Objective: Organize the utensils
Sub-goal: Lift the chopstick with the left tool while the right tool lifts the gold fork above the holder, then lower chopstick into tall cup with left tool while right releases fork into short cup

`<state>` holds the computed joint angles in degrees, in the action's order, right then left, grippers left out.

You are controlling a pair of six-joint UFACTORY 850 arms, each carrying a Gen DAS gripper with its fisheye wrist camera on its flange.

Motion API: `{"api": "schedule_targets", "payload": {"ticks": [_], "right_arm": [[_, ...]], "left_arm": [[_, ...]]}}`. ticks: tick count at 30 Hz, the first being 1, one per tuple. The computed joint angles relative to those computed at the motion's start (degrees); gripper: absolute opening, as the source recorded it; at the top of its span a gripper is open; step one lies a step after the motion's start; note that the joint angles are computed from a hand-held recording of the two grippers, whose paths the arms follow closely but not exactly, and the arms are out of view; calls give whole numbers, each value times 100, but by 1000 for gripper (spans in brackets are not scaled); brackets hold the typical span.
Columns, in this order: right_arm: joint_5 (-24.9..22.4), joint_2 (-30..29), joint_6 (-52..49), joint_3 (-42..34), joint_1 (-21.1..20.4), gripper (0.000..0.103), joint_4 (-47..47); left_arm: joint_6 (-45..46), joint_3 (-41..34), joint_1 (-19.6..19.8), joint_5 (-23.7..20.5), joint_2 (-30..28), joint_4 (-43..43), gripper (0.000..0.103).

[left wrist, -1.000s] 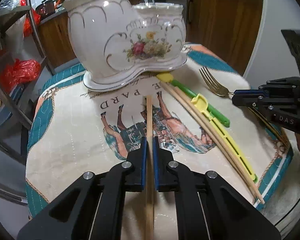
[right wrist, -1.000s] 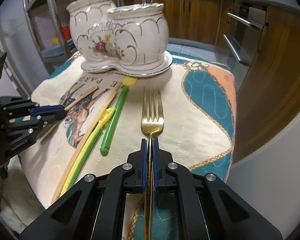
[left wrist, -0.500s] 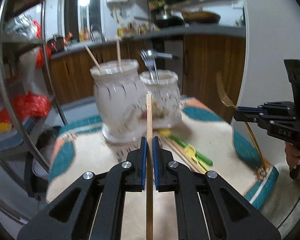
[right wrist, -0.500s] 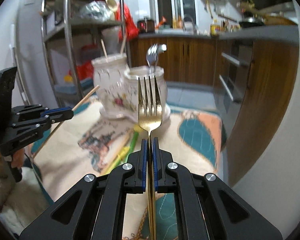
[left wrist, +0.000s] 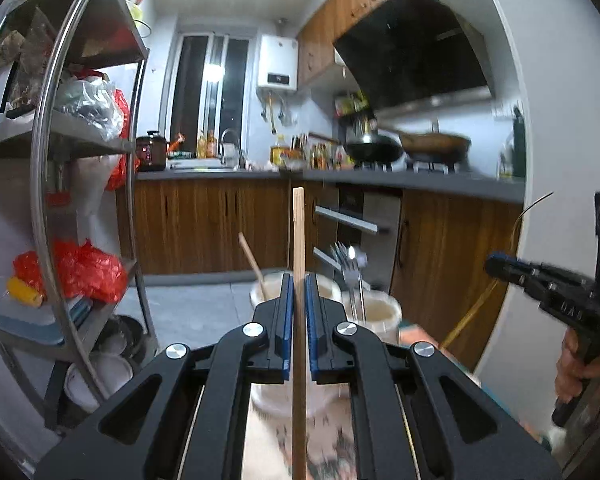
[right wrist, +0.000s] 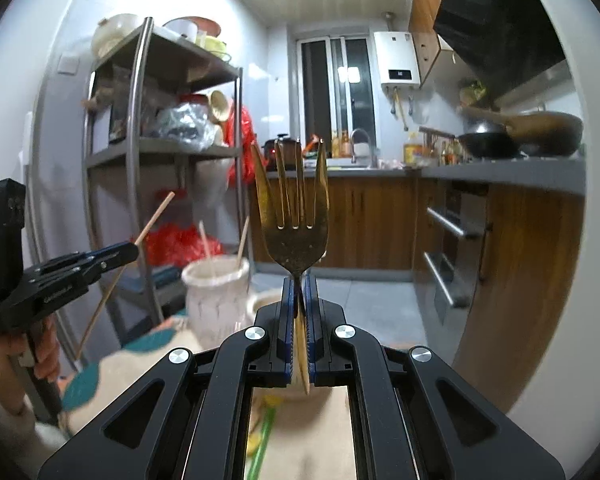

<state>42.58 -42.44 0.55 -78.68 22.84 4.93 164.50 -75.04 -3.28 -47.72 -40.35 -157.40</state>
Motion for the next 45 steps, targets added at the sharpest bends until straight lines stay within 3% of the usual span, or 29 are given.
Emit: {"api": "schedule_targets", "payload": {"ticks": [3, 8, 15, 23, 29, 37, 45], "right_arm": [[-436, -127, 273, -450, -90, 6, -275], [-643, -195, 671, -786, -154, 6, -637], [-583, -425, 880, -1346, -160, 6, -705], [-637, -976, 462, -2141, -46, 6, -244], [-943, -1319, 922, -2377, -100, 6, -322], [-1077, -1392, 853, -2238, -108, 6, -293], [-1290, -1484, 805, -2330, -114, 6, -180]], "left_arm": [[-619, -471, 65, -2, -175, 383, 6], [-1227, -1238, 49, 46, -521, 581, 6], [-1259, -2154, -75, 141, -1010, 250, 6], [-734, -3171, -242, 791, -1704, -350, 6], [-666, -3093, -237, 766, -1808, -372, 6], [-462, -1938, -154, 387, -1328, -399, 6], [-894, -1721, -80, 964, -1212, -42, 6]]}}
